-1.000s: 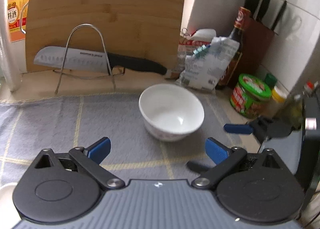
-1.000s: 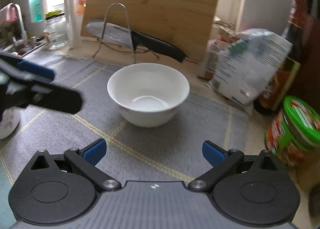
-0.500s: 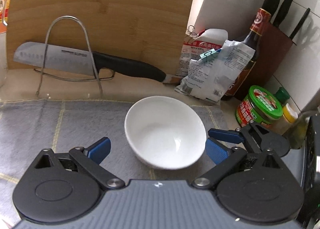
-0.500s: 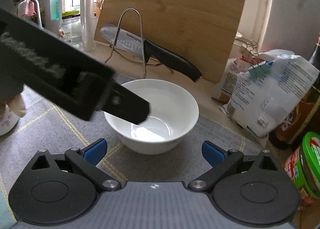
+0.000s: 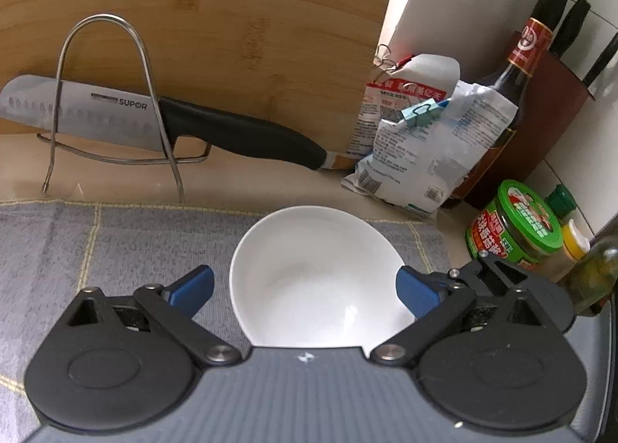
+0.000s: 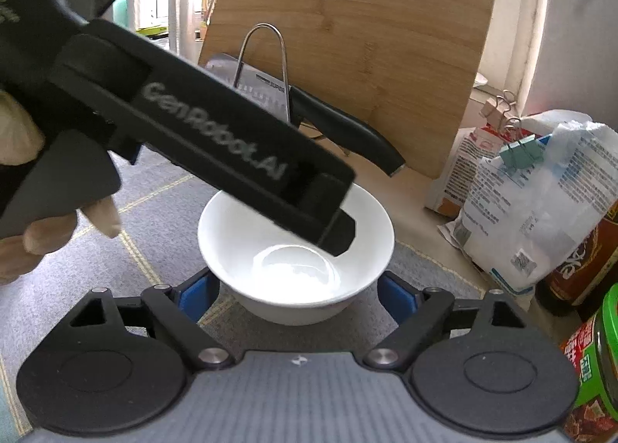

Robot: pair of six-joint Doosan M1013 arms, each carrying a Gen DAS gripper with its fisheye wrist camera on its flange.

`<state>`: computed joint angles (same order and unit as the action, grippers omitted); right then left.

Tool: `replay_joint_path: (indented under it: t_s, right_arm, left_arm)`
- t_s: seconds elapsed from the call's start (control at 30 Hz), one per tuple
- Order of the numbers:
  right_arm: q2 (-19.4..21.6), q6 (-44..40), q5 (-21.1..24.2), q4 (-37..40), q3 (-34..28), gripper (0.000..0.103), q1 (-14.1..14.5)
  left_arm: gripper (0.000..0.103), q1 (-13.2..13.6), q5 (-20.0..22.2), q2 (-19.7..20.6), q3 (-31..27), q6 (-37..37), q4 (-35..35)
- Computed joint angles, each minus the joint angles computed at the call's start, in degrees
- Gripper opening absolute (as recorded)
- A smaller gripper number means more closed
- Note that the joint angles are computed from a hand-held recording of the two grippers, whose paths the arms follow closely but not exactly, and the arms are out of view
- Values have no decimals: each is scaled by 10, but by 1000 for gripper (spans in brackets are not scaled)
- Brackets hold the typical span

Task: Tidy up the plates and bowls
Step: 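Close the left tool on the rim of the white bowl, then carry the held white bowl with the left tool toward the nested bowls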

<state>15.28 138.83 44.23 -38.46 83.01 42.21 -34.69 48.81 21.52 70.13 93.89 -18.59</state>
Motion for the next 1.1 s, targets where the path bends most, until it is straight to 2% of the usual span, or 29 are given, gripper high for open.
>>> replay_joint_path:
  t_s: [0.33,0.4,0.5,1.1]
  right_arm:
    - [-2,-7,-12,6,4,90,-3]
    - [-3,-7,-14,6,6,90,-4]
    - [-3,-7,-14,7,6,90,-4]
    - [1,-14,4,17,-4,90,-1]
  left_arm:
    - [97,1,-1,9,-10,13,-16]
    - [89,2,1,11,-12,14,-19]
    - [87,3,5,13,-14,21,-26]
    - [87,3,-3,8,-10,28,-37]
